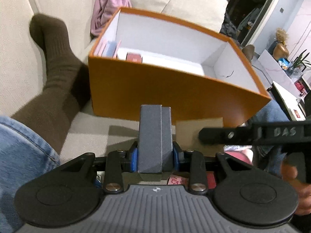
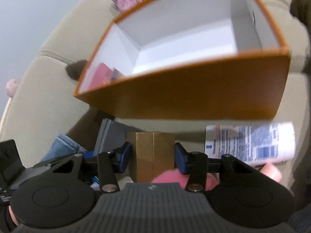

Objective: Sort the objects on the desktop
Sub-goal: 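Grasp dark grey box with left tool while right tool grasps tan cardboard box, then lower grey box and tan box into the orange box, open both tools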

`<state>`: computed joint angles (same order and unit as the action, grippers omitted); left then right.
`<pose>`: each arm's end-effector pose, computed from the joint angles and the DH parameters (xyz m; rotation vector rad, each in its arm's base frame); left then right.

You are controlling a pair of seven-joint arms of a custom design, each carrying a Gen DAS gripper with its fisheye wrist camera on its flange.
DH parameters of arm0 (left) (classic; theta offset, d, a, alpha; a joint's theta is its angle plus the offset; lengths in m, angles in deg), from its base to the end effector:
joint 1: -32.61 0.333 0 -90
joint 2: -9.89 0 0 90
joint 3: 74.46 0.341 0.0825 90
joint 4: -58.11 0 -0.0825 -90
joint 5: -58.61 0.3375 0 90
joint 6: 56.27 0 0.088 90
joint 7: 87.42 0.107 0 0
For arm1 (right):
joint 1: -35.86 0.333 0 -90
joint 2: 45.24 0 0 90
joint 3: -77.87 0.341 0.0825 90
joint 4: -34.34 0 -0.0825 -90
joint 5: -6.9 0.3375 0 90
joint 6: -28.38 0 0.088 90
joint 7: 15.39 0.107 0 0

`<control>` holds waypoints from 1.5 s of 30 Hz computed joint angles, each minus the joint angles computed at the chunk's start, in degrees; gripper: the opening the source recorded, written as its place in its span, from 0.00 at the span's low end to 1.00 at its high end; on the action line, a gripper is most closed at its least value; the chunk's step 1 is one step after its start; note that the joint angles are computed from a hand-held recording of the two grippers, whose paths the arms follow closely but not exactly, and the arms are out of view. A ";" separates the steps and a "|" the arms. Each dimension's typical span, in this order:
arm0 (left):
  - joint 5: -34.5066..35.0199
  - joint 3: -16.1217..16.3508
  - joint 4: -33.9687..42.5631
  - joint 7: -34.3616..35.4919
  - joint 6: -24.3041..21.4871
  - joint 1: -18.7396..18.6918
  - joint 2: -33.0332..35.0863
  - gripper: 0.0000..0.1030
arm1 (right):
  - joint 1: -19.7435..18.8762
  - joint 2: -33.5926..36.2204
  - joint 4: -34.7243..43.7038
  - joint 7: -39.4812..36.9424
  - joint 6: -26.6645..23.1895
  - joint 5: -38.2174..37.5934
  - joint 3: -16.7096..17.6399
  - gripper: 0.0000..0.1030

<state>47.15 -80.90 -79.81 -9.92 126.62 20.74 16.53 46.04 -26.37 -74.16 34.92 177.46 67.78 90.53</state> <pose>0.4981 -0.1439 0.4047 -2.0399 1.8324 -0.8725 0.5841 0.2122 0.4176 -1.8213 1.4590 0.2427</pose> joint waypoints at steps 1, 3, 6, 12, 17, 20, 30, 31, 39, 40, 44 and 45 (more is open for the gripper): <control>-3.66 -3.32 -0.22 3.35 0.58 2.65 -0.60 0.37 | -0.83 -1.16 -0.56 -1.91 -0.39 1.16 0.21 0.48; -3.56 -3.97 -0.82 3.77 1.17 3.19 -2.14 0.37 | -0.77 -2.54 -0.56 -3.12 -0.50 1.97 -0.08 0.48; -5.57 -4.33 -1.69 6.44 2.36 3.19 -4.98 0.37 | -0.60 -4.33 0.13 -6.07 -0.63 4.32 -0.51 0.48; -21.87 -5.42 6.04 23.04 0.74 3.23 -5.35 0.37 | 0.64 -4.01 6.38 -7.84 -0.50 5.96 -1.99 0.48; -9.79 -1.28 14.84 13.31 -2.56 2.74 0.49 0.37 | 2.91 1.22 14.32 1.48 4.64 -3.97 -2.78 0.48; -0.20 4.07 19.89 5.74 -8.05 -0.74 4.91 0.37 | 6.23 6.89 20.51 15.06 3.09 -18.19 -6.61 0.48; 14.73 6.81 25.71 -2.38 -17.34 -2.12 11.41 0.37 | 3.30 17.12 32.48 27.88 -11.40 -33.58 -5.05 0.48; 16.07 7.13 25.83 -3.19 -17.32 -2.43 11.43 0.37 | 3.01 17.34 32.68 28.33 -11.89 -34.61 -4.56 0.48; 22.40 6.35 30.28 -5.39 -23.08 -2.49 12.43 0.37 | 0.63 19.57 35.37 30.63 -14.22 -38.44 -0.73 0.46; 22.87 6.18 30.23 -5.46 -23.05 -2.33 12.42 0.37 | 0.44 19.54 35.17 30.59 -13.92 -38.42 -0.45 0.46; 23.92 5.84 30.05 -6.33 -23.03 -1.83 12.28 0.37 | -0.14 21.00 36.73 31.32 -15.04 -37.67 0.49 0.48; 23.32 5.31 29.72 -5.92 -22.61 -1.24 12.14 0.37 | -0.06 21.63 37.38 31.43 -15.05 -37.70 0.55 0.48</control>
